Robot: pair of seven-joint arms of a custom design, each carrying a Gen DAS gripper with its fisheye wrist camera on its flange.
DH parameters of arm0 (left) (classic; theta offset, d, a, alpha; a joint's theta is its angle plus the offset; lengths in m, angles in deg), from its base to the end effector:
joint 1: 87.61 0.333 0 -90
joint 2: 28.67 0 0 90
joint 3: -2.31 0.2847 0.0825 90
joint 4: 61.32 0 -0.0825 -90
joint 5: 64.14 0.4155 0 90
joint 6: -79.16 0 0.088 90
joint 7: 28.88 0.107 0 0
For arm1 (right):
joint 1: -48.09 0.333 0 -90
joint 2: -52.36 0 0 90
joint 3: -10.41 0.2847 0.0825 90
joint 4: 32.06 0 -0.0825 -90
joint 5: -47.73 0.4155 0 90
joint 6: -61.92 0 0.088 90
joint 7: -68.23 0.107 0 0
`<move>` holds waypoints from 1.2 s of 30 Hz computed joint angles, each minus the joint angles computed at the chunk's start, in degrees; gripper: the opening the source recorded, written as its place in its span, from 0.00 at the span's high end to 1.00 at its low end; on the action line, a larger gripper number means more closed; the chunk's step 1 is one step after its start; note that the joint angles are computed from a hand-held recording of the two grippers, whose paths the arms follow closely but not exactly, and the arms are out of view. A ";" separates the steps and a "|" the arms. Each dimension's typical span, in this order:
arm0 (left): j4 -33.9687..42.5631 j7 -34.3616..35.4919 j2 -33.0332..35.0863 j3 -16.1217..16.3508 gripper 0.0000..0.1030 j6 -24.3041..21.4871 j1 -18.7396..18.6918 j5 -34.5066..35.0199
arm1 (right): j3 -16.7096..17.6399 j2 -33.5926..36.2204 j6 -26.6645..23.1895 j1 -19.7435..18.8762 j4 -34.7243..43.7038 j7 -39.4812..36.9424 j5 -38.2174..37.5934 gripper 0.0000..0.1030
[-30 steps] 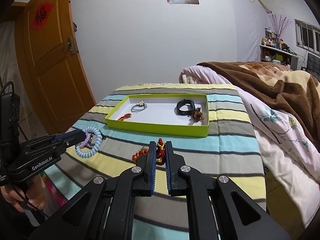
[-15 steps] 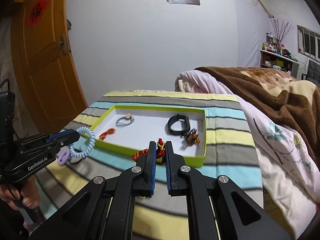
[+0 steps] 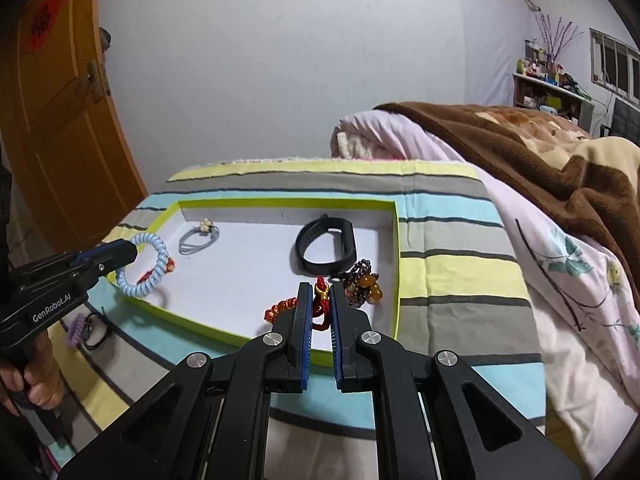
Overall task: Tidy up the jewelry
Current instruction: 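Carry the blue coil hair tie and gold-red ornament over the lime-green box with both grippers, then open both grippers to drop the hair tie and ornament into the box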
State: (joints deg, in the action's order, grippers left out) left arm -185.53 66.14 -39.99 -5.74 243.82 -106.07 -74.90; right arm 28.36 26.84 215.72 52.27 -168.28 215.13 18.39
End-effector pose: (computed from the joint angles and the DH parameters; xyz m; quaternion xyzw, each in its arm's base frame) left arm 0.5204 -0.2525 0.5439 -0.4954 0.7504 -0.3868 0.2044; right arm 0.4629 0.2164 0.5205 -0.5744 0.7056 -0.2808 0.3055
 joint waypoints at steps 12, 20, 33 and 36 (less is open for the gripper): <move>5.07 -3.98 5.57 -2.60 0.91 -6.50 3.08 5.15 | -2.09 2.78 -1.86 1.34 0.76 -1.66 1.61 0.92; 5.26 0.38 5.60 -2.46 0.90 -7.75 3.00 0.16 | -2.88 3.11 -2.42 2.40 0.98 -2.67 2.59 0.86; 0.80 3.32 0.07 -1.02 0.90 -5.39 1.53 -4.62 | -1.35 -0.54 -2.81 2.73 -0.77 -2.06 2.49 0.74; -1.09 3.99 -2.26 0.00 0.90 -5.03 0.43 -5.82 | -0.74 -2.55 -3.20 2.92 -1.85 -1.92 3.06 0.74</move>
State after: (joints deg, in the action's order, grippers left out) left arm -186.62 70.13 -42.25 -5.74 238.79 -105.63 -80.73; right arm 27.61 24.30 212.51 55.19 -170.13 213.22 21.44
